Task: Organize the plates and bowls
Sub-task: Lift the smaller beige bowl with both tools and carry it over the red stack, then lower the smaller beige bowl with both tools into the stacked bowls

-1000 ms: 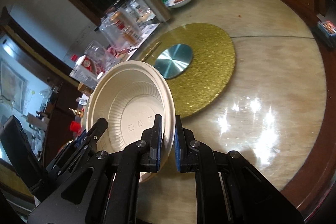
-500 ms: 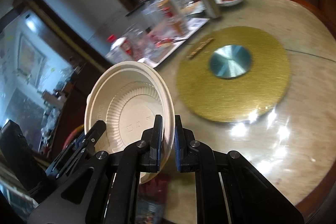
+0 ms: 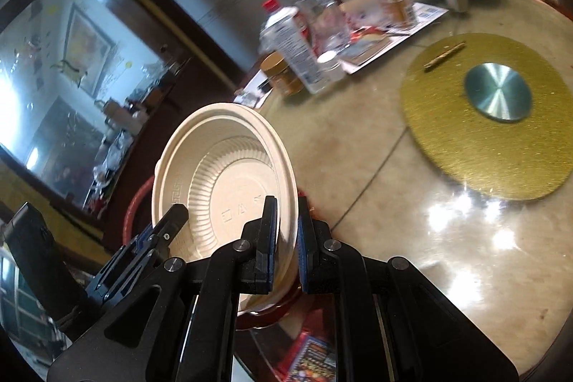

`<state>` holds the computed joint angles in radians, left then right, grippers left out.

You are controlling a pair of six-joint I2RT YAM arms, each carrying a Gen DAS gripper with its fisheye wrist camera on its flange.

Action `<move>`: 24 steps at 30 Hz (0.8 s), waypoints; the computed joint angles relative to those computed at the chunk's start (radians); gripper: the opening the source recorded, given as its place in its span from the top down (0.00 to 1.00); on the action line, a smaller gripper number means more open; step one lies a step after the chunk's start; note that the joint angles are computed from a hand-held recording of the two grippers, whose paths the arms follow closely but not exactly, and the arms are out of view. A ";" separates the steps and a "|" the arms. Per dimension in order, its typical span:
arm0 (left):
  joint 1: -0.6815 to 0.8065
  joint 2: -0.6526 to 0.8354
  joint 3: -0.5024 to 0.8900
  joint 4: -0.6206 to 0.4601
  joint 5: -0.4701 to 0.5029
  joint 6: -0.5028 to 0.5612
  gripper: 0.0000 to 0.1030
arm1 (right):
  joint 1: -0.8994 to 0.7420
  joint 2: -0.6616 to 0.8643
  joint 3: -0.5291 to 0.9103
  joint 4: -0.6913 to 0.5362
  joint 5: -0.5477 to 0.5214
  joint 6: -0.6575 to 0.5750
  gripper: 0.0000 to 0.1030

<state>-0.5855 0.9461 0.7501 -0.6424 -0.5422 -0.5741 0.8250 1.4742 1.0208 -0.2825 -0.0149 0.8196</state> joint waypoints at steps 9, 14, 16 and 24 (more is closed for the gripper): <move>0.051 -0.077 -0.045 -0.029 0.016 0.004 0.88 | 0.069 0.089 0.090 -0.031 0.020 -0.011 0.91; 0.089 -0.121 -0.078 -0.035 0.051 0.018 0.88 | 0.095 0.120 0.124 -0.059 0.033 -0.017 0.91; 0.099 -0.133 -0.089 -0.037 0.057 0.021 0.88 | 0.101 0.135 0.136 -0.070 0.034 -0.020 0.91; 0.149 -0.171 -0.138 -0.039 0.097 0.039 0.88 | 0.127 0.195 0.189 -0.113 0.048 -0.034 0.91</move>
<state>-0.4363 0.7750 0.6124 -0.6813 -0.4453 -0.5346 0.9523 1.6688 1.2098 -0.3957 0.0335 0.7852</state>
